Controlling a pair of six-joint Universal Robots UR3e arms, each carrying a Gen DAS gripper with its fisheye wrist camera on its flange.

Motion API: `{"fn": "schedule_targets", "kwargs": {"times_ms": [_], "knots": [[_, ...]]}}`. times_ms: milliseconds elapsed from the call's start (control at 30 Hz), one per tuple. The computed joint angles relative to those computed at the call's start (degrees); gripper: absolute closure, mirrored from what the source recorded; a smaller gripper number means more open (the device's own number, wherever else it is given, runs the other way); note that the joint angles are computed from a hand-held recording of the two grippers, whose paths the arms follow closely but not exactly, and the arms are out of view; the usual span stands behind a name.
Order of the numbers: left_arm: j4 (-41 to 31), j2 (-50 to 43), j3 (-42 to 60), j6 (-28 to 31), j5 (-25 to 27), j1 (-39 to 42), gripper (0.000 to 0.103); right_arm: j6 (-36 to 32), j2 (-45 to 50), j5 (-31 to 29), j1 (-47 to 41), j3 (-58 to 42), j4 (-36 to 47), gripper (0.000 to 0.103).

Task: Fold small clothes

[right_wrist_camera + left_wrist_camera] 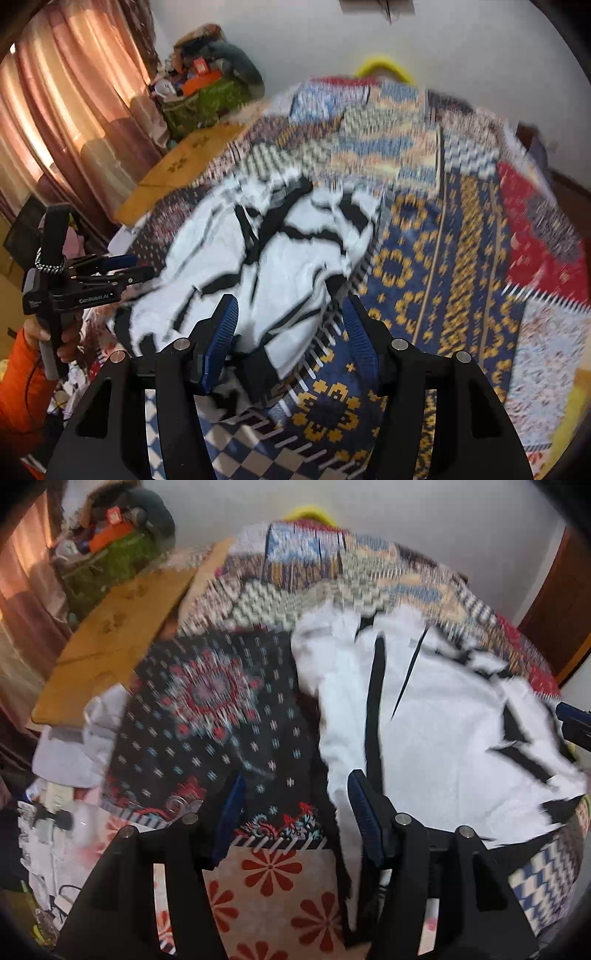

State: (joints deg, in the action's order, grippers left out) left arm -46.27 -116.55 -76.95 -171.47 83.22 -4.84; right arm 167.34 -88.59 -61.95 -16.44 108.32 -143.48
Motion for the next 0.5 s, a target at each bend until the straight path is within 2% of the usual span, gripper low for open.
{"fn": "schedule_targets", "kwargs": {"times_ms": [200,433,500], "knots": [[4.28,10.07,-2.09,-2.10,-2.49,-0.51,0.046,2.55,-9.04,2.92,-0.77,2.74,-4.83,0.048],[12.92,22.73,-6.57,-4.35,-5.55,-2.57,0.046,7.66,-19.75,5.54,-0.89,4.85,-10.52,0.048],[15.68,25.81,-8.67,-4.65,-4.71,-3.82,0.046,8.97,-23.32,5.41,-0.43,5.86,-12.39,0.048]]}}
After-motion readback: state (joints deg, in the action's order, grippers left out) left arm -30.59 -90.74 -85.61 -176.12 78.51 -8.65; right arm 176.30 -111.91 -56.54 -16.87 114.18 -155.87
